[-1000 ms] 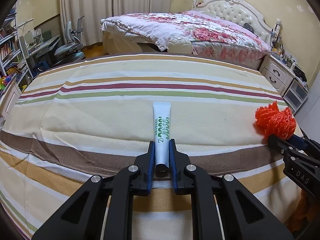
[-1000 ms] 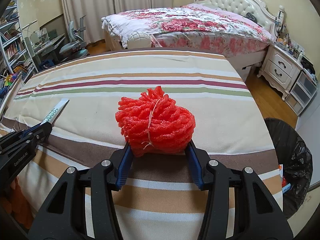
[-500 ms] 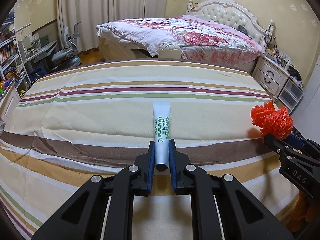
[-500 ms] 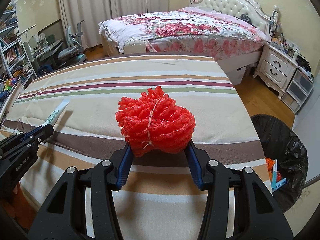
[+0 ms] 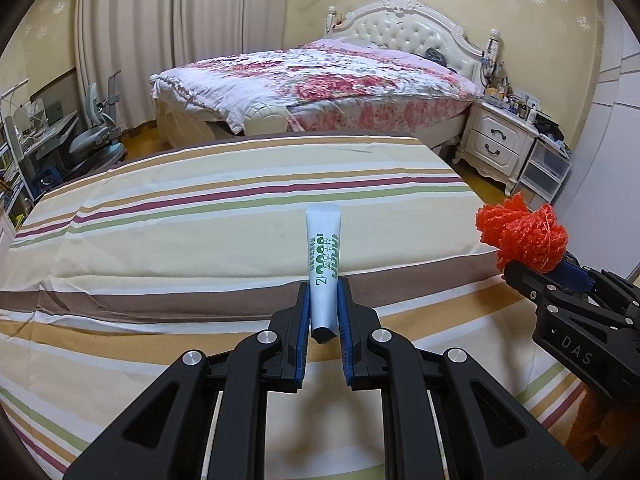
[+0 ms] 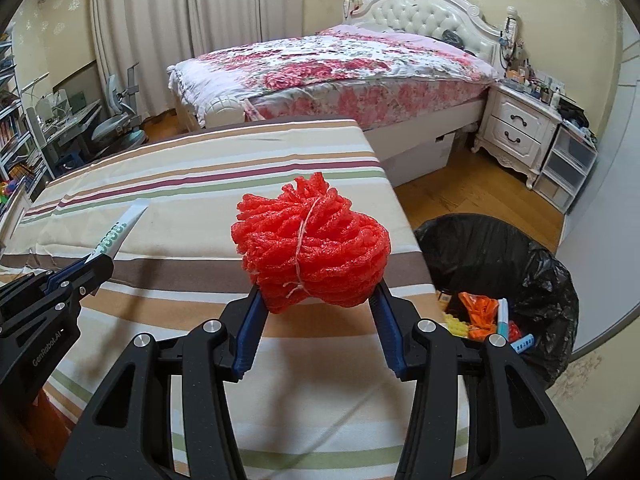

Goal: Collect trash
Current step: 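Carry the white tube and orange net over the trash bin and open both grippers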

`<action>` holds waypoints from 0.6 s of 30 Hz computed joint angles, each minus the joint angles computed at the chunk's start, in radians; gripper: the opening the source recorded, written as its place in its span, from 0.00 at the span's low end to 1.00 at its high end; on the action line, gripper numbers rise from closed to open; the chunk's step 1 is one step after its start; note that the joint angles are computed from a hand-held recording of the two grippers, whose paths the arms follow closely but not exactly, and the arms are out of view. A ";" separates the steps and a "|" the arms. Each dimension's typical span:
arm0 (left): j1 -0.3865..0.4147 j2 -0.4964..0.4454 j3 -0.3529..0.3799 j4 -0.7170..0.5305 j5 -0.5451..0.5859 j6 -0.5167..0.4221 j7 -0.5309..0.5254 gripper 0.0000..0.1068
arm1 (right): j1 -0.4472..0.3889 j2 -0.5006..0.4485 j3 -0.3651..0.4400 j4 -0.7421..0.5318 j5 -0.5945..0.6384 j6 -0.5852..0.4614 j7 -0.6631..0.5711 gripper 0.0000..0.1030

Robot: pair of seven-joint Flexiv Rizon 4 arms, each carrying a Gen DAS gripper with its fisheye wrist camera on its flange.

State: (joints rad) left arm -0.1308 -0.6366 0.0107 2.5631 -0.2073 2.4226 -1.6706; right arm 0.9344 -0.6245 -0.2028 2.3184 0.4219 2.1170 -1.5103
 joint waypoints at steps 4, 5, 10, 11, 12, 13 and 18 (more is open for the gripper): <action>-0.048 0.001 -0.011 -0.027 -0.023 -0.015 0.022 0.13 | -0.024 0.009 -0.007 0.023 0.019 0.022 0.000 0.47; -0.057 0.001 -0.014 -0.034 -0.027 -0.018 0.027 0.13 | -0.032 0.011 -0.010 0.026 0.023 0.025 -0.002 0.47; -0.105 -0.001 -0.028 -0.076 -0.044 -0.040 0.056 0.13 | -0.064 0.013 -0.023 0.042 0.051 0.042 -0.009 0.47; -0.114 -0.003 -0.031 -0.085 -0.047 -0.045 0.061 0.13 | -0.074 0.013 -0.022 0.045 0.054 0.047 -0.010 0.47; -0.125 -0.005 -0.034 -0.097 -0.051 -0.051 0.069 0.13 | -0.081 0.013 -0.025 0.047 0.060 0.048 -0.011 0.47; -0.134 -0.007 -0.036 -0.107 -0.055 -0.056 0.075 0.13 | -0.087 0.012 -0.027 0.048 0.063 0.050 -0.012 0.47; -0.177 -0.022 -0.046 -0.160 -0.075 -0.086 0.107 0.13 | -0.119 -0.001 -0.049 0.048 0.087 0.056 -0.014 0.47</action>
State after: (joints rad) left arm -0.3079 -0.6588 -0.0348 2.4029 -0.2818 2.3365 -1.5640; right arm 0.8159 -0.6260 -0.2516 2.3665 0.5086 2.1734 -1.5245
